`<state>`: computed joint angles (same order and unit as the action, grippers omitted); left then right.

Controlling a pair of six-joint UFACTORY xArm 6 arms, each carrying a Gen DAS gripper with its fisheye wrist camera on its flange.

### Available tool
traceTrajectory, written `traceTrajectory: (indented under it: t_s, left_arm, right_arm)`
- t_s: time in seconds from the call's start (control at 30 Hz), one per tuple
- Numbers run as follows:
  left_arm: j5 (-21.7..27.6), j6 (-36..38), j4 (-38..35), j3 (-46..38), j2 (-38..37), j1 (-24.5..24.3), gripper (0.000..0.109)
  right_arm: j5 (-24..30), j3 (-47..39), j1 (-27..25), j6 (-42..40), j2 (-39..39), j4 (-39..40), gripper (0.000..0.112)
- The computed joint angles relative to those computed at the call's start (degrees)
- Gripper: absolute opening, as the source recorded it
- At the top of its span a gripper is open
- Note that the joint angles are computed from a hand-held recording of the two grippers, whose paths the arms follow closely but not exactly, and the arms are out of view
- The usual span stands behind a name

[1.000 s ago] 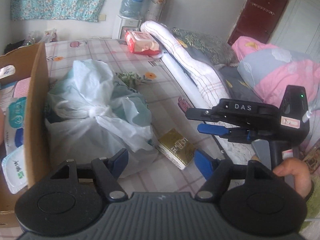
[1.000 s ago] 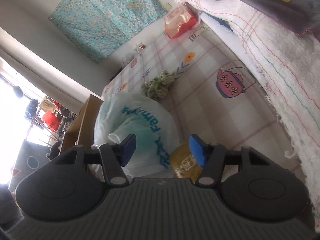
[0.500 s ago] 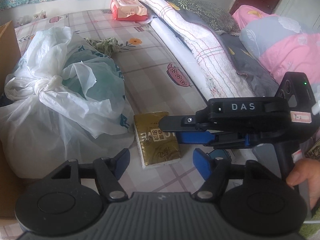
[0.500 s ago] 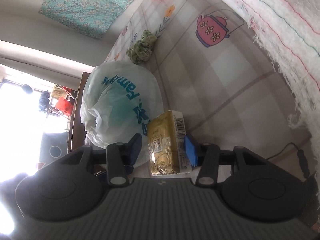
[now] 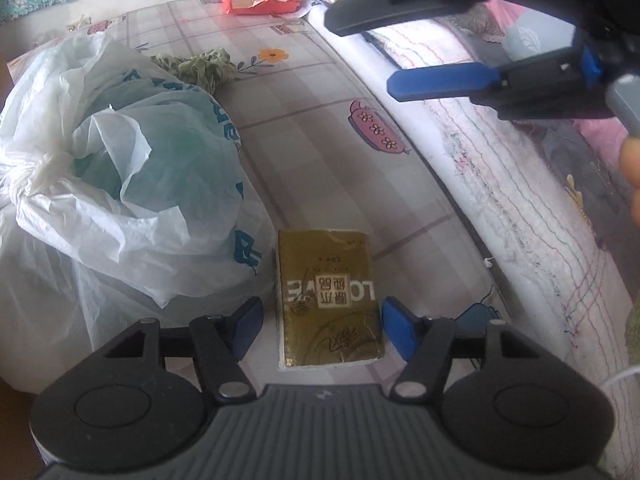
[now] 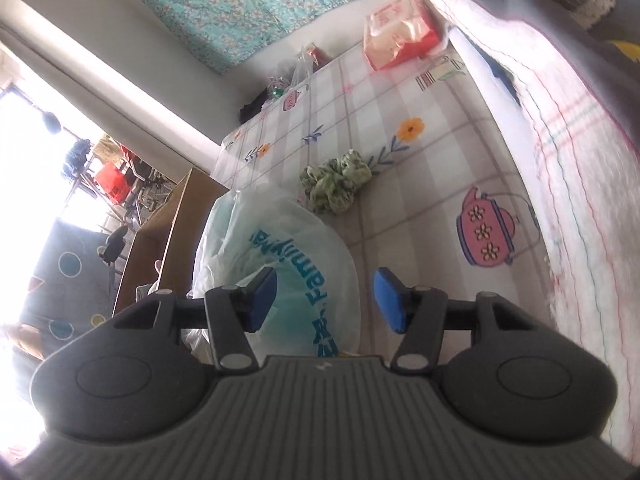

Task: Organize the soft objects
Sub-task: 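Close the left tool on the gold snack packet, then carry the packet into the box with the left tool while the right tool grasps the green scrunchie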

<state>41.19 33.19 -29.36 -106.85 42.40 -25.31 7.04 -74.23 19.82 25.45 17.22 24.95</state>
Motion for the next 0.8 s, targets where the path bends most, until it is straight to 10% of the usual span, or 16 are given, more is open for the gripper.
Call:
traceTrajectory:
  t_s: [0.53, 0.8]
  left_arm:
    - [0.0, 12.0, -17.3, 3.7, -8.0, 5.1, 0.054]
    - [-5.8, 8.5, -18.1, 6.5, -13.1, 12.3, 0.055]
  right_arm:
    - [-1.6, 1.5, -2.6, 9.9, -2.0, -10.4, 0.059]
    - [10.1, -26.2, -4.6, 5.7, 18.2, -8.1, 0.065]
